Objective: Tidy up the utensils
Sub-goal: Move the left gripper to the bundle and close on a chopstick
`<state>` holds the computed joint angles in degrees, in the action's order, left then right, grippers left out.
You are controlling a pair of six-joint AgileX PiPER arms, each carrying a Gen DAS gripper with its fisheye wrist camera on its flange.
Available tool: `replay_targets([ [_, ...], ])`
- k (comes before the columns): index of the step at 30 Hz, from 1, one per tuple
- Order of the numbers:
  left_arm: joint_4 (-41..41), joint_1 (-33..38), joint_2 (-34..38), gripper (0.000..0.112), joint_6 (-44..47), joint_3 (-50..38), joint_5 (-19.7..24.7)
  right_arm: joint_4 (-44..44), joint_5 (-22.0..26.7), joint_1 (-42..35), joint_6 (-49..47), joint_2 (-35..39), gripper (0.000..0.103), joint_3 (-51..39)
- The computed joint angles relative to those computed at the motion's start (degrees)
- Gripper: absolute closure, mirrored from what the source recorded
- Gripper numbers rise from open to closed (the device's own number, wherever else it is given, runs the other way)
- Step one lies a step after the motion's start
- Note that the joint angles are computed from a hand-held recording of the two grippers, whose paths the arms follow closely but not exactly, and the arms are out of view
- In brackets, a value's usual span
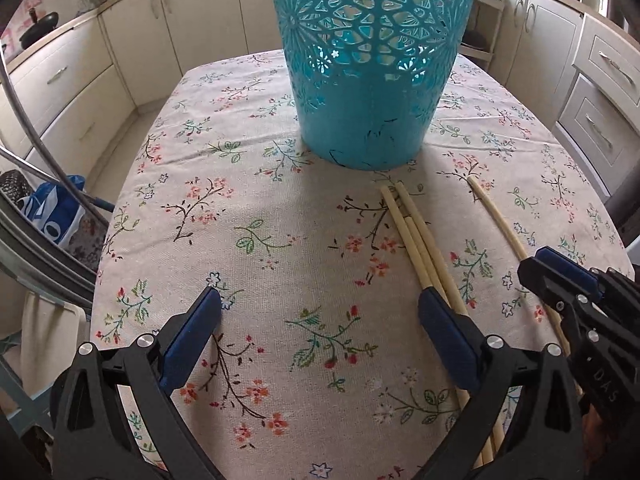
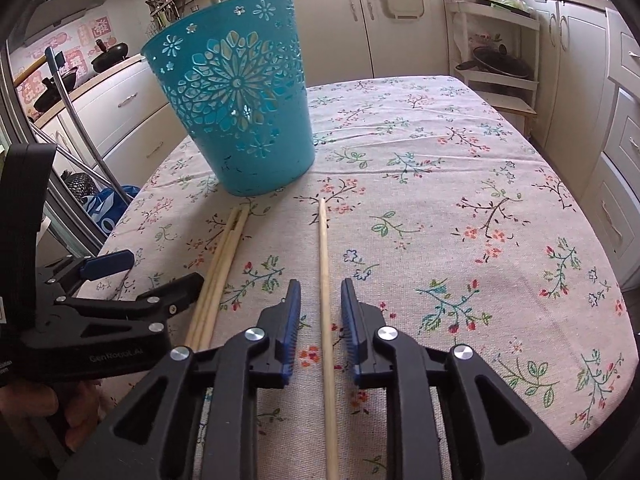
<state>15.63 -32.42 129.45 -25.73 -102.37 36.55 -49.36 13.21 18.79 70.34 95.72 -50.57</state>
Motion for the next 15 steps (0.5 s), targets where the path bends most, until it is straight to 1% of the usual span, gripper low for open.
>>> replay_targets([
  [3,-1.48,0.31,-2.40,0.017,-0.89,2.71,-2.69,0.62,-0.69,-0.34,-0.51,-0.09,0.081,0.17],
  [5,-2.31,0.12,-3.21,0.017,-0.58,3.02,-3.27,-0.48,-0.58,-0.12,0.61,-0.05,0.080,0.20],
  [10,1.77,-1.85,-0.82,0.017,-2.48,-0.69,1.48,1.45,-1.16,-0.57,-1.46,-0.32,0.080,0.37],
  [11,1.98,-1.92,-0.36,0.017,-2.75,-1.18,2.27,1.05,-0.94,-0.44,-1.04,-0.36,0.080,0.35],
  [13,1.42,-1.55,-0.28,0.017,-3.16,-1.05,2.40,0.59,-1.06,-0.48,-0.58,-0.35,0.080,0.43],
  [15,0.57,-1.26,0.34,0.017,-2.52,-2.28,3.96,0.08,-1.16,-0.45,-0.12,-0.38,0.079,0.52],
])
